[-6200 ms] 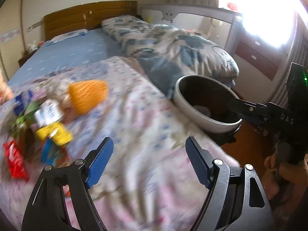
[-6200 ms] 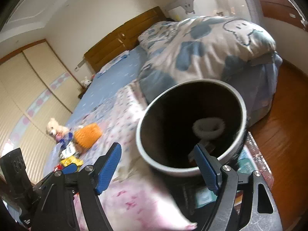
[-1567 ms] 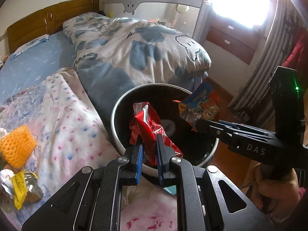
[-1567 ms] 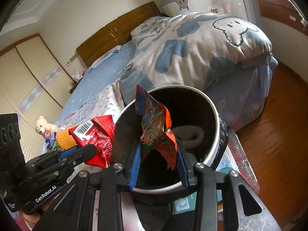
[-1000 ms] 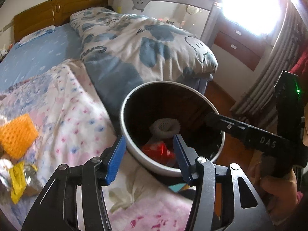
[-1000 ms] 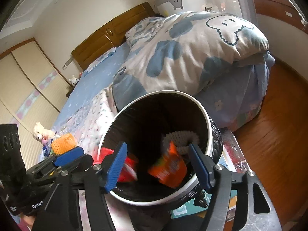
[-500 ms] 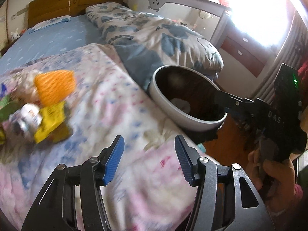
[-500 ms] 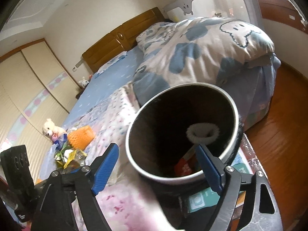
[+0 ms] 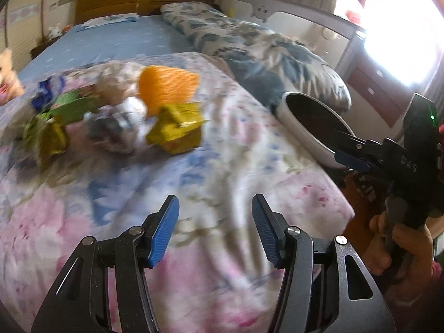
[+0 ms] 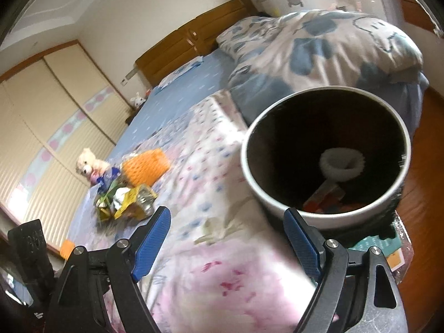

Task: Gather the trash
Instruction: 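Grasp the silver foil wrapper with the left tool while the right grasps the yellow packet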

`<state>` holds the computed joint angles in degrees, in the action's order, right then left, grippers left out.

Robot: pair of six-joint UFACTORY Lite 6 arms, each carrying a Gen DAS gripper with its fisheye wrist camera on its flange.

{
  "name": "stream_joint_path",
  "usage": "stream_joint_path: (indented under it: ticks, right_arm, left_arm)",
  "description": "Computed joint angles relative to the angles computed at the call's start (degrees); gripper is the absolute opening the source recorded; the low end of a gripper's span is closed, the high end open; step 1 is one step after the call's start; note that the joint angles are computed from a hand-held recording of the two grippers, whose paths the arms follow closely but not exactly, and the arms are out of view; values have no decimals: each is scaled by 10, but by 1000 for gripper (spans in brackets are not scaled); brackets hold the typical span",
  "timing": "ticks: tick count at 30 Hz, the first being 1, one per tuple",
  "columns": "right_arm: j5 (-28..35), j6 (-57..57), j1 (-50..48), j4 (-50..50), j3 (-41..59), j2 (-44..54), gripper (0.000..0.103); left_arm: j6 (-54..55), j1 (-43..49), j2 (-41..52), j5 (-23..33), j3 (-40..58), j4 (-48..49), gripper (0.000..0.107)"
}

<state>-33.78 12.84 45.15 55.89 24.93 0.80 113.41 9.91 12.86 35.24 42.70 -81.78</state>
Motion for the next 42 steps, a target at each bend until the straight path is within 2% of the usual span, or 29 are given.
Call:
stream_joint_path:
  ticks: [9, 17, 26, 33, 36, 39, 40, 42]
  right_arm:
    - [15, 5, 32, -20, 113, 109, 85]
    - [46, -2, 38, -49, 217, 193, 85]
    - [79, -12, 17, -87, 311, 253, 85]
    - [98, 27, -9, -154, 379, 307, 83]
    - [104, 89, -28, -223, 404, 334, 74]
    - [119, 149, -49, -296, 431, 364, 45]
    - [119, 178, -55, -330, 434, 371, 30]
    - [112, 214, -62, -367, 429, 375, 23]
  left_arm:
    - [-18, 85, 46, 15, 53, 30, 55]
    - [-61, 117, 106, 7, 125, 55, 55]
    - [-93, 104, 141, -4, 185, 61, 55]
    - [-137, 78, 171, -12, 237, 78, 55]
    - [-154, 58, 183, -19, 254, 80, 55]
    - [-158, 34, 197, -38, 269, 70, 55]
    - [-162, 27, 202, -42, 274, 70, 55]
    - [-176, 14, 215, -52, 290, 72, 55]
